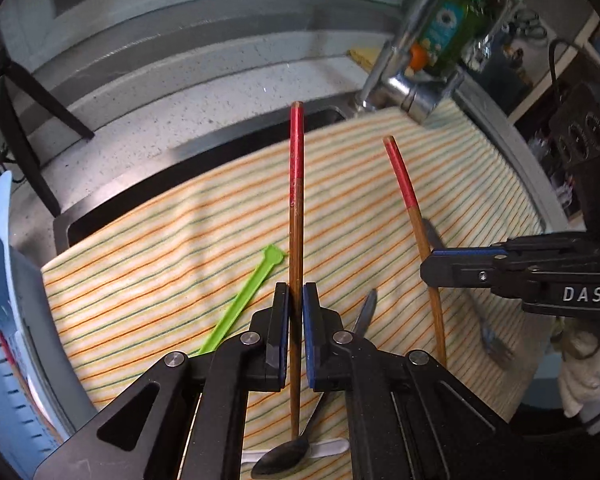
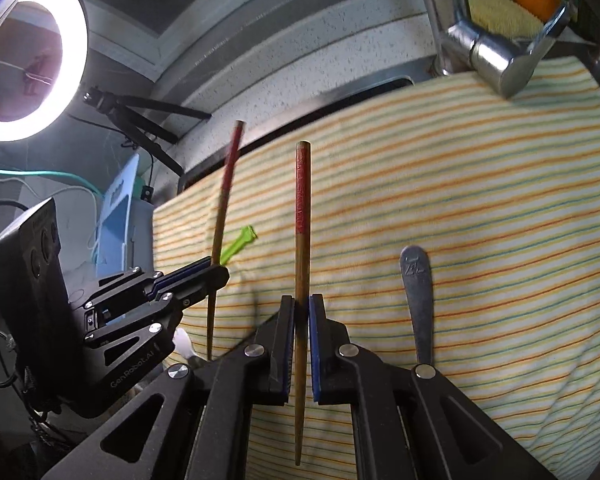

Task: Organize utensils
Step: 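Grasp a wooden chopstick with the left tool while the right tool grasps another, then carry both chopsticks into the blue drainer and open both tools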

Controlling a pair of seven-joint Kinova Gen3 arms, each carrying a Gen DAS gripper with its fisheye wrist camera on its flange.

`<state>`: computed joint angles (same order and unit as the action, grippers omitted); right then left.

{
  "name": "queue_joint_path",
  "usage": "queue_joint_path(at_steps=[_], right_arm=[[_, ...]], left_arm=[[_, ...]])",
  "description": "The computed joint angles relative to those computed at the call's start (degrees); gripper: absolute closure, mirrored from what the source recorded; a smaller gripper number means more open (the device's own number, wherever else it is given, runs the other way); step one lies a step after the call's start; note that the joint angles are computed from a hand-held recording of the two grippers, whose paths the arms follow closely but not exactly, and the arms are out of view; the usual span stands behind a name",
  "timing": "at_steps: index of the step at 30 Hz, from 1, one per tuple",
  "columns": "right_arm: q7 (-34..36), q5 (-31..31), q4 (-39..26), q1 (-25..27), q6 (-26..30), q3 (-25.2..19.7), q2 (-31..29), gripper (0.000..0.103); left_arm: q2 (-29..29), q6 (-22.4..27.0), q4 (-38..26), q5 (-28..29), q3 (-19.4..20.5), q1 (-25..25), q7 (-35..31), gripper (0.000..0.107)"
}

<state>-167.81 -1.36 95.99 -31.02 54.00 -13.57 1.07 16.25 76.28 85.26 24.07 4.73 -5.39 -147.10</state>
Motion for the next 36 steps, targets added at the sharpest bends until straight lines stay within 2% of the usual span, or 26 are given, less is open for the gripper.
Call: queue_joint_path(at_steps=[8,15,25,36], right_arm=[[-0.4,5.8,-6.1,-0.7,3.5,-0.6,-0.4,0.097],[4.3,6.5,-13.2,-1.3,4.0,-0.1,2.2,0.097],[15.1,1.8,-25.2,-3.5,2.6,1.6,11.7,0.097],[23.4,-3.1,-43.1,-7.3,6.0,3.6,25.2,0.097]], left_arm=[[-2.1,3.7,-3.4,8.7,-1.4,-5.9,-2.4,0.102],[-3.7,7.4,-5.6,13.5,-3.9,-11.2,-4.8,0.102],[-3.9,6.6,-6.6,12.1,-7.5,-17.4,-3.8,0.102],[-1.8,4.9,-8.0,11.6,-8.8,-23.5,-0.9,0.102]])
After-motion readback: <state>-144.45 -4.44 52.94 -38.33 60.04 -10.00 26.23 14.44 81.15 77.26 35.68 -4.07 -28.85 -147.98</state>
